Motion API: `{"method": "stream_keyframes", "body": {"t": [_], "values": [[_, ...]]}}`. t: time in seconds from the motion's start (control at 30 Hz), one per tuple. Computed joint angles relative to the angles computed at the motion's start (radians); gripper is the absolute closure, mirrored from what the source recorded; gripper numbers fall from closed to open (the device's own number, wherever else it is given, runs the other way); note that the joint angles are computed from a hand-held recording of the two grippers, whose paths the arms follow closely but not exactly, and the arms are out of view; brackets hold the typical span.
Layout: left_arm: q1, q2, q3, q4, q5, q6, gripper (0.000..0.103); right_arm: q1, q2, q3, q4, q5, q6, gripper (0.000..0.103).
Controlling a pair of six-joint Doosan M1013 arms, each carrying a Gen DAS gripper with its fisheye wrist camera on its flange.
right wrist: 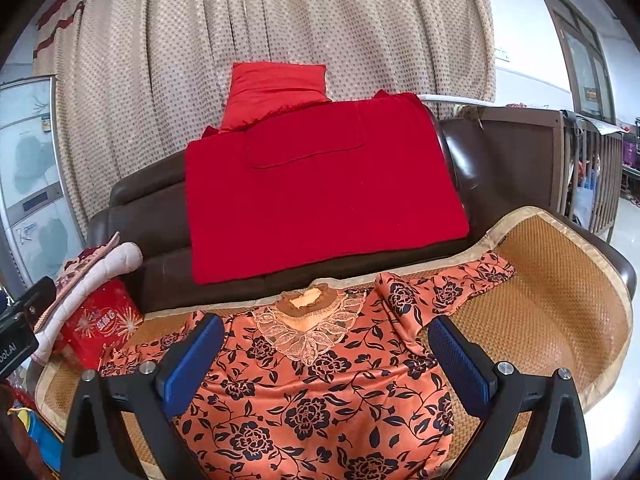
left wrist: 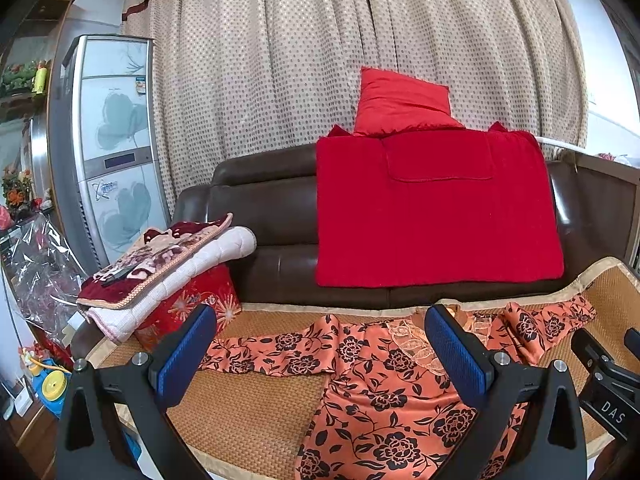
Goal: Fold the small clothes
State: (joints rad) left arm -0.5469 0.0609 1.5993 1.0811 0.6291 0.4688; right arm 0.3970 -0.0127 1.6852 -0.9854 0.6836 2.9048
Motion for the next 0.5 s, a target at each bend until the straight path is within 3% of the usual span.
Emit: {"method": "stream_keyframes", "body": {"t": [0.2, 0.33, 0.43, 0.5], "values": [[0.004, 0.036, -0.028, -0.025, 0.001, 0.029, 0.000, -0.032, 0.021, -0.011, 0.050, -0.014, -0.035, 0.000], [0.011, 0.080, -0.061, -0.068, 0.005, 0.077, 0.000, -0.080, 0.041, -0.013, 0.095, -0.053, -0.037, 0.000], [0.021, 0.130, -0.097, -0.110, -0.012, 0.121, 0.000, -0.153, 0.053, 0.005, 0.170, -0.158, -0.058, 0.000], [0.035, 0.168, -0.122, -0.175, -0.052, 0.170, 0.000, -0.236, 0.057, 0.043, 0.230, -0.322, -0.048, 0.000]]}}
